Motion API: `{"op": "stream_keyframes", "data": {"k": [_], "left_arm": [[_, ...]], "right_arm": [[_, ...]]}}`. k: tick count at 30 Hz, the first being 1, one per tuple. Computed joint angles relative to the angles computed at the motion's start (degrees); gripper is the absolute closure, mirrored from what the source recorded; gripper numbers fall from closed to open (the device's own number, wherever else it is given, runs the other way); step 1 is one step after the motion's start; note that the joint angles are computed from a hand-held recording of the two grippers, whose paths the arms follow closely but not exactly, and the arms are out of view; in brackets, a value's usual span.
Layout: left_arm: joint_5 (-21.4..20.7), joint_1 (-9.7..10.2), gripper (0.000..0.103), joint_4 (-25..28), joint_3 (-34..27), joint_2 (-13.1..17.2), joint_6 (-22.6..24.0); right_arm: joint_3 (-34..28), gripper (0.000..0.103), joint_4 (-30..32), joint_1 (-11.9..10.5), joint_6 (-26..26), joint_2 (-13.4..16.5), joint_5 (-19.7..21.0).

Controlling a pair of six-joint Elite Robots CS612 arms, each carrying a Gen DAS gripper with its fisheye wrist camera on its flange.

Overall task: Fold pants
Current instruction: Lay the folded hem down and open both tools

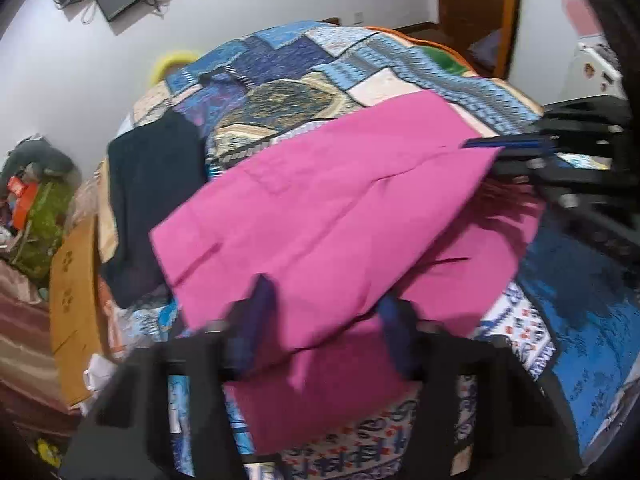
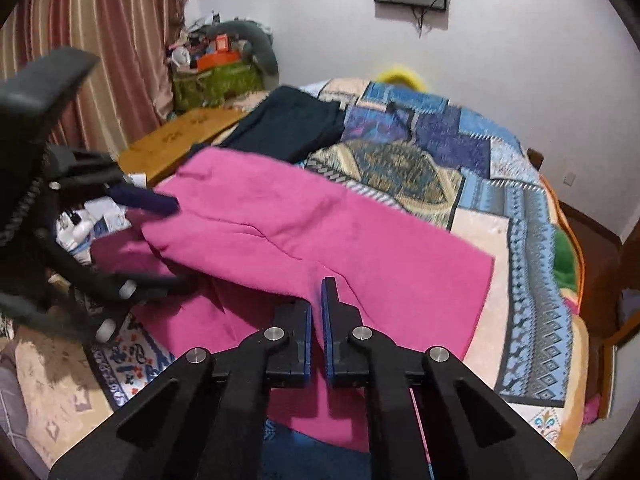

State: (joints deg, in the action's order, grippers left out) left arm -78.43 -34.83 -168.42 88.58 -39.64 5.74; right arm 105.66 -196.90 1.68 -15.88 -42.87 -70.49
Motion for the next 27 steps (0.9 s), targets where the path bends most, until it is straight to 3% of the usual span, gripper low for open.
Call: {"op": "stream_keyframes", "data": {"k": [3, 9, 17, 21, 27], "left_arm": [[-0.6, -0.02, 0.085, -2.5, 1.3, -0.8, 0.0], [-0.6, -1.19, 0.090, -7.5, 4.9, -2.9, 2.1], [-4.0, -1.15, 0.086, -3.7, 5.4, -2.6, -0.2], [-6.3, -0.60, 0.075, -4.3, 6.6, -3.1, -2.5], [-10.3, 0.38, 0.070, -5.7, 8.8, -4.4, -5.1]], "right_arm": [[0.5, 0.099, -1.2, -0.2, -0.7, -0.4, 0.4], [2.6, 0.100, -3.9, -0.6, -0.7, -1.3, 1.3], [4.1, 0.100, -0.6, -1.0, -1.2, -1.2, 0.7], [4.3, 0.099, 2.3, -0.9, -0.4, -1.0, 0.3], [5.3, 0.091, 6.9, -1.9, 2.0, -2.2, 2.7]]}}
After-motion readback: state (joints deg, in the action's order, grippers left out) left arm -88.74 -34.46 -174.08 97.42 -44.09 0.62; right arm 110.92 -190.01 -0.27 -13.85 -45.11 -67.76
